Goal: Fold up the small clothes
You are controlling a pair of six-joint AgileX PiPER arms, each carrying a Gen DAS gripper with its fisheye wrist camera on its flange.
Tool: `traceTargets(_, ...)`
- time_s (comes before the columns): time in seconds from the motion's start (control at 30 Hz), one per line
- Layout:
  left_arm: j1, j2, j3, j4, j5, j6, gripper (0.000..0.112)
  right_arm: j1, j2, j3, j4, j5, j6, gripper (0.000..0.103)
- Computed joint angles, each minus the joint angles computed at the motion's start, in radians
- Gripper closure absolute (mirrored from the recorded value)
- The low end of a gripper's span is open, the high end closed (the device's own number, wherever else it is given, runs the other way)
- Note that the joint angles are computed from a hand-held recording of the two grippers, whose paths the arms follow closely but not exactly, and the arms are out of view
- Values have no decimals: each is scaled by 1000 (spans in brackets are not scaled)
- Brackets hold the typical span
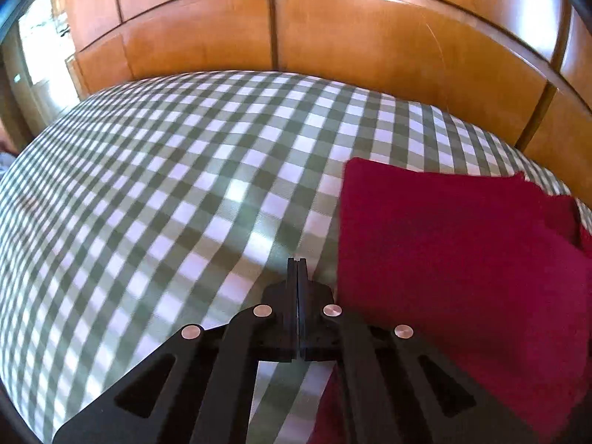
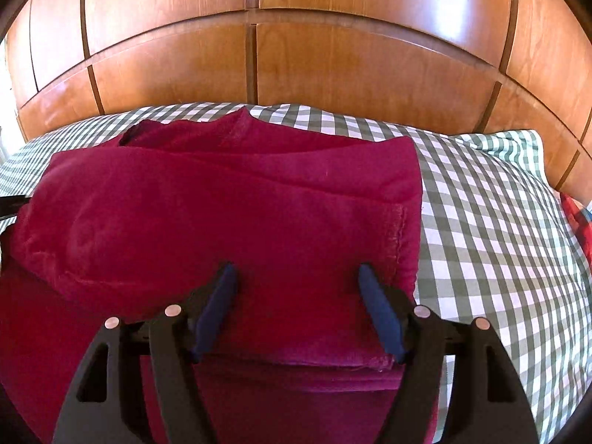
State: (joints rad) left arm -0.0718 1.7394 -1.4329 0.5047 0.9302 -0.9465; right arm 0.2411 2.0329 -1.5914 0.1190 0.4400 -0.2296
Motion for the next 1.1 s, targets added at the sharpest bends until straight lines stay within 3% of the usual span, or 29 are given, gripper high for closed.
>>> traceTargets(0.13,-82,-149,117,125,29,-116,112,2,7,-5,-3,-6,9,32)
traceTargets(0.23,-180,-217,172,178,46,-108,112,-1,5,-1,30,-7,-15,32)
traceTargets(0.3,-219,-194,169,166,93,-65,112,-2,5,1,39,-9,-23,32)
traceTargets(0.37,-179,-114,138,76,149,8,112,-9,7,-1,75,-5,-53,32)
traceTargets(0.43,-163,-109,158,79,123,-22,112,-17,10,-6,113,2,-83,32)
traceTargets(0.53,-185,-73,88,79,210,-9,112,-22,9,-4,126,3,-95,32)
traceTargets(0.6,-195,-93,75,61,227,-10,112,-21,3,3,127,-1,-96,31)
traceTargets(0.73,-259,-217,178,82,227,-72,112,-29,-16,4,157,33,-140,21)
traceTargets(0.8,-297,-271,230,93,240,-102,112,-19,-43,19,92,42,-97,16)
traceTargets(0.83,-320,-316,273,87,236,-125,112,-4,-79,61,3,12,-20,5)
traceTargets(0.9,-345,-372,330,70,219,-157,112,4,-141,147,-56,-48,37,4)
traceTargets(1.03,-435,-502,449,71,230,-262,85,-31,-234,276,125,-13,-134,4)
traceTargets(1.1,-484,-550,482,73,249,-308,84,-52,-269,337,190,4,-219,4)
